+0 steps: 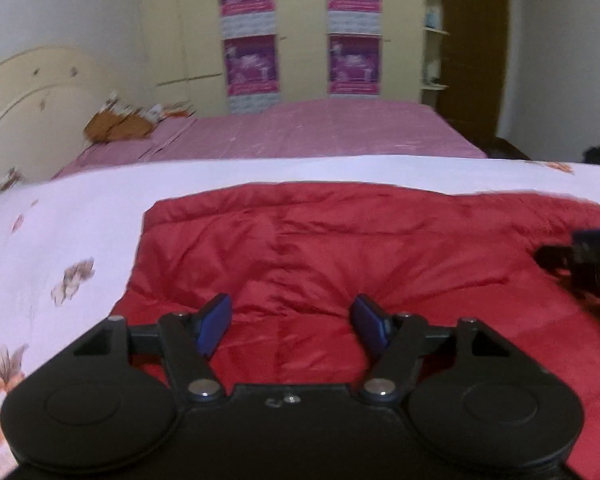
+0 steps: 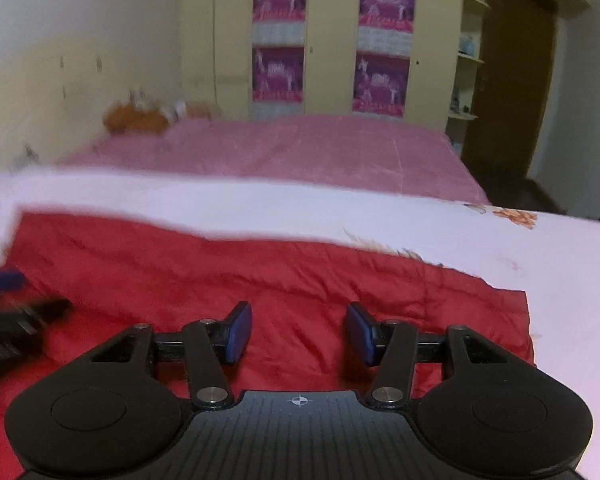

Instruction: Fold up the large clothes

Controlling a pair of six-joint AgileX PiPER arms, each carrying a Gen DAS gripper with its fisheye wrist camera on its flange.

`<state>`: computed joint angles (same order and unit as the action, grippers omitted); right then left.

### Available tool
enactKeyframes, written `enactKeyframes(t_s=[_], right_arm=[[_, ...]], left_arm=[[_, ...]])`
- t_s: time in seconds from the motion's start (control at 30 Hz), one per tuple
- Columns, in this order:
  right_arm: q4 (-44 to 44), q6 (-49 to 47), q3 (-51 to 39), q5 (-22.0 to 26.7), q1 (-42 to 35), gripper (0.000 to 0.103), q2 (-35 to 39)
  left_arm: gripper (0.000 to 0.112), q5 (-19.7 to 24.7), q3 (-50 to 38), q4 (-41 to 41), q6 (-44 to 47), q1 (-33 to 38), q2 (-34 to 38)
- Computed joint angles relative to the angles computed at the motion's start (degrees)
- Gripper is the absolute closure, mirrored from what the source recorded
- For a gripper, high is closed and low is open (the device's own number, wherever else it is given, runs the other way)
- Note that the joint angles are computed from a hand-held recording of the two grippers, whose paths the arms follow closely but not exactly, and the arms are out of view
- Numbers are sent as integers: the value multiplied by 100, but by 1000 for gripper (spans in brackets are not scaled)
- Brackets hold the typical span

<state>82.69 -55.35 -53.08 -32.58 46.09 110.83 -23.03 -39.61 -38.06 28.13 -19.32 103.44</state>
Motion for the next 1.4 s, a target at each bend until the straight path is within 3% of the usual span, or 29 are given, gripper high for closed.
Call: enactKeyframes(t_s=[0.3,0.37,0.43,0.5,0.57,0.63,0.83,0.97,1.1,1.23,1.3,1.4], right_arm=[[-881,1334,435,-248,-739,51,342],[-1170,1853,516,-77,-933,48,292],[-878,1509,397,4,-964,46,263],[-706,1275,369,406,-1167,45,81],[-456,1075,508,710,-1316,45,-314],[-732,1510,977,675,-1175,45,-877],[-259,1187,1546,77,36,45,-1718],[57,1159,1649,-471,974,45,-1599],[230,1316,1719,-943,1646,45,-1301],[442,1245,1792,-1325,1716,45,-832],[365,1517,1978,-1485,1555,45,-639],[-270,2405,2432,-1317,1223,45,-700]], left_arm=[[43,82,-226,-376,197,74,196],[41,169,-280,-487,270,85,199],[40,264,-337,-657,440,119,198],[38,434,-436,-1020,807,169,155],[38,533,-485,-1644,1403,175,58],[40,606,-427,-2169,1833,155,-149],[37,624,275,-1942,1556,-93,-1138],[35,421,796,-2229,1783,-493,-1639],[34,41,1420,-1979,1466,-747,-1866],[31,-707,1874,-1215,387,-687,-1370],[30,-744,1907,-1001,129,-549,-1283],[30,-830,1927,-848,21,-541,-1196]])
